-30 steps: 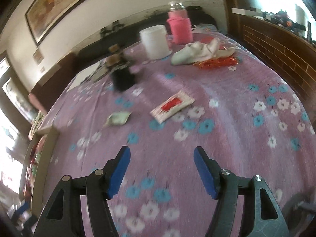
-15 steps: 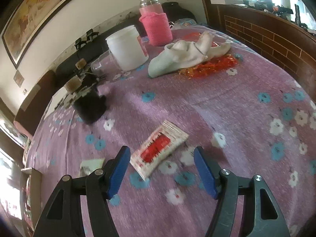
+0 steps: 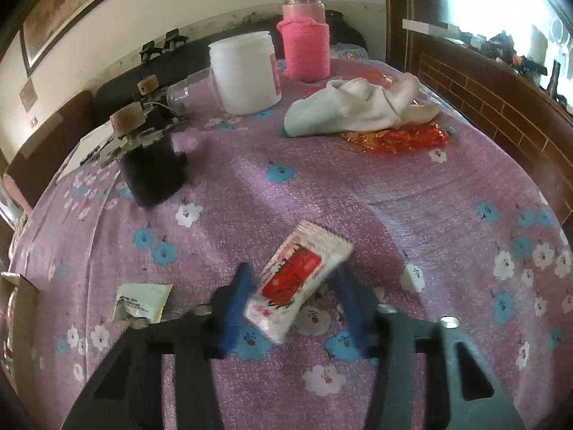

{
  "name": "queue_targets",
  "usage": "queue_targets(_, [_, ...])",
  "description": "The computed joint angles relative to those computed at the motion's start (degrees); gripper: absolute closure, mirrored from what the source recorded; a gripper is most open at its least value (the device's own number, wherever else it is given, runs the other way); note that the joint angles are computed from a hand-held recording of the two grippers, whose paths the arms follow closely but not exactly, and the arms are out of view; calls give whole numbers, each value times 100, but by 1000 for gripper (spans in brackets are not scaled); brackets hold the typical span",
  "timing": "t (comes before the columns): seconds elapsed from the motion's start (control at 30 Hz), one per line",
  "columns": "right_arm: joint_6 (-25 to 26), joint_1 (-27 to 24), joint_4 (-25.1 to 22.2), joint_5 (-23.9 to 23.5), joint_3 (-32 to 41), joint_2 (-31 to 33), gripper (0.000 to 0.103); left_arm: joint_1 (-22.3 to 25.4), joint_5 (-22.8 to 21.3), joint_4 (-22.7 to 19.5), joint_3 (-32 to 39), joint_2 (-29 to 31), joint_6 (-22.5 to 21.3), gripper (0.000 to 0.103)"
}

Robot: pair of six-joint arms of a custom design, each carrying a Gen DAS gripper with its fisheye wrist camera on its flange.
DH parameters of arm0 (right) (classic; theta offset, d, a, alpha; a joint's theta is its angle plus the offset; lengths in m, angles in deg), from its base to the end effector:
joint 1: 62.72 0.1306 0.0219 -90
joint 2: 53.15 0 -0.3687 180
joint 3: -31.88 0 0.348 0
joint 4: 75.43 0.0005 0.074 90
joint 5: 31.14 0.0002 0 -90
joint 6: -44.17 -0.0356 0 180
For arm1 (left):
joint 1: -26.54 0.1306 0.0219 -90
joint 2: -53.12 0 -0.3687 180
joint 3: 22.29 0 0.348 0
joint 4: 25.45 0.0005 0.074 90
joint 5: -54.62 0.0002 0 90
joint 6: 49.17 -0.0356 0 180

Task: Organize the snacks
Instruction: 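Grasp the white-red packet with the right tool while the left tool grasps the white candy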

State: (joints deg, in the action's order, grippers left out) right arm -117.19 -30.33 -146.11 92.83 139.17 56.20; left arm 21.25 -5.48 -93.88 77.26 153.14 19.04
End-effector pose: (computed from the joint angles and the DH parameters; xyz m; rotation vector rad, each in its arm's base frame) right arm 0.4520 0.2626 0.3670 0.9395 2.3092 -0.1723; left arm 0.4679 -0.0616 0.3929 0.7454 2.5348 -0.6268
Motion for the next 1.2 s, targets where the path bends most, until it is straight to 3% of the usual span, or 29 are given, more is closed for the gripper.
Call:
queue_targets(0.07, [28,12,-156,56,28,12,75,-98,-60,-103,175,157,76,29])
queue_targets(0.3, [185,-23,-303,-52,30,-36,76,-512,-505,202,657,441,142,29])
queue_targets(0.4, [59,-137,83,-404,-402,-395,77,-734,-622,398,962,671,149,29])
queue_targets(0.57, [-182,-351,1014,-903,-1260,-1052,77,-1079,-581,294,1672,1276,156,29])
queue_targets(0.7, [-147,-315,870,-822,-1160,-984,76,-1308,-400,78,2310,1821,205,29])
queue_targets(0.9, [-145,-313,845,-801,-1084,-917,75,-1588,-657,-109,2775,2306,-47,29])
queue_targets(0.93, [-146,-316,862,-806,-1100,-930,75,-1610,-706,23,2643,2233,-127,29])
queue_targets(1.0, [-142,-317,856,-802,-1090,-918,75,-1678,-856,-117,2467,2087,-567,29])
queue_targets(1.13, [-139,-319,833,-795,-1084,-915,75,-1742,-897,-393,1866,1614,-1355,40])
queue_targets(1.2, [-139,-316,814,-781,-1071,-907,75,-1753,-921,-246,1519,1340,-1458,40])
